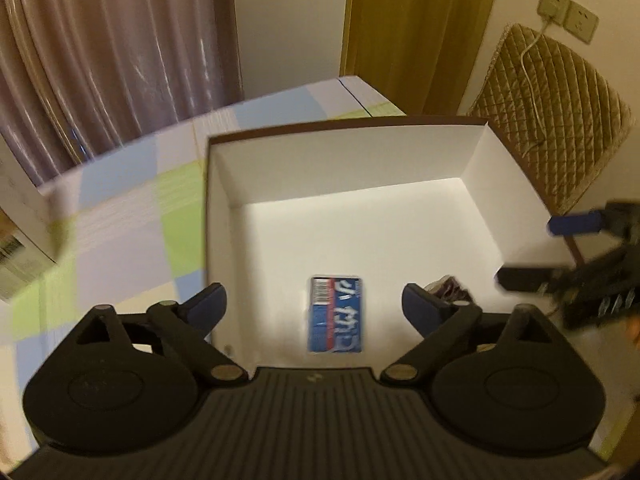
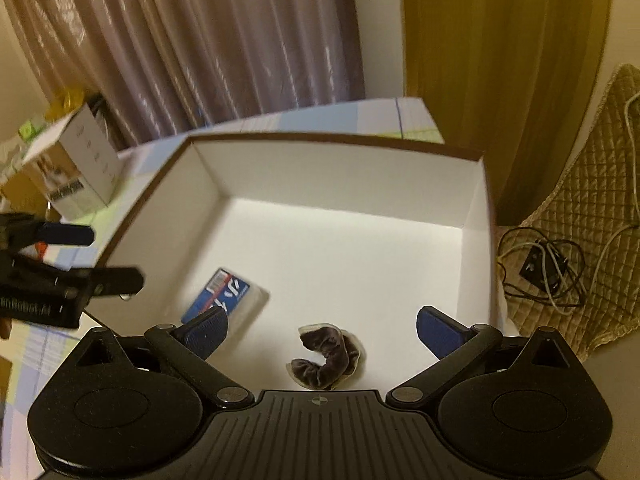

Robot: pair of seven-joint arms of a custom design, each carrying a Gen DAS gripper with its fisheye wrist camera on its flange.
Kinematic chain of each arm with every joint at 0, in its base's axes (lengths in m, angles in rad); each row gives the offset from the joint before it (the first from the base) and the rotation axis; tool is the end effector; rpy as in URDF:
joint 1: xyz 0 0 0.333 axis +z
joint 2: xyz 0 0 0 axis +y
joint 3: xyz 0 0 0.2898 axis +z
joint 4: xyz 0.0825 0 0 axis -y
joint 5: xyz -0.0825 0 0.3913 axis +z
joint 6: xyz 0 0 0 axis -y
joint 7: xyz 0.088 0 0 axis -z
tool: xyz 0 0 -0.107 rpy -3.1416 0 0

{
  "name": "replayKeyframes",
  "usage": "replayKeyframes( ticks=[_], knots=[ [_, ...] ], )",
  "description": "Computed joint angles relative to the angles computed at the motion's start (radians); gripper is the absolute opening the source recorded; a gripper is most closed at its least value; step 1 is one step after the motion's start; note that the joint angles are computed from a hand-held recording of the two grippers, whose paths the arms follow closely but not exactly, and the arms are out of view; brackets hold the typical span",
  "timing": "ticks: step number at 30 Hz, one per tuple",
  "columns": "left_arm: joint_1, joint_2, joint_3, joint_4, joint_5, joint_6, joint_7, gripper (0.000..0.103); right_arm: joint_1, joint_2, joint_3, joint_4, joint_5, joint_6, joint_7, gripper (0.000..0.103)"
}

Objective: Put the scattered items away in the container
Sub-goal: 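Open both tools to drop the toothpaste box and scrunchie into the box, then move both tools back toward the remaining items on the table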

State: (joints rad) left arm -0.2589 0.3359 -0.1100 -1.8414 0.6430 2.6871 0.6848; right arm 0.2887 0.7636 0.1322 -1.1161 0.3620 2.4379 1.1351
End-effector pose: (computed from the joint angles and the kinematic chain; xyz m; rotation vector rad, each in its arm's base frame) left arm 0.6175 -0.2535 0.3704 -1.8754 1.8320 -0.5813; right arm 0.7335 0.2906 0.4041 -2.1790 1.1739 -0.1614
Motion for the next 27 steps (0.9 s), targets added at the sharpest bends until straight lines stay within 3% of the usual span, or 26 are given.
replayKeyframes(
  ticks=[2, 5, 12, 19, 27],
  knots=[
    [-0.027, -0.035, 0.02, -0.029, 0.072, -0.024, -0.047, 0.097, -0.017, -0.035, 0.015, -0.056, 0.033, 0.038, -0.007, 0.103],
    [-0.012, -0.098, 0.006, -0.103, 0.085, -0.025, -0.07, 0.099, -0.061, -0.102, 0.053, -0.161, 0.116, 0.092, -0.057, 0.103],
    [0.029, -0.289, -0.024, -0.341, 0.209, -0.009, -0.257, 0.1, -0.146, -0.265, 0.089, -0.362, 0.318, 0.099, -0.205, 0.103],
    [0.088, -0.46, -0.092, -0.56, 0.272, 0.04, -0.379, 0.098, -0.142, -0.389, 0.051, -0.544, 0.406, 0.067, -0.297, 0.103],
    [0.087, -0.522, -0.142, -0.691, 0.193, 0.121, -0.327, 0.086, -0.099, -0.449, 0.007, -0.679, 0.383, -0.027, -0.291, 0.103]
  ],
)
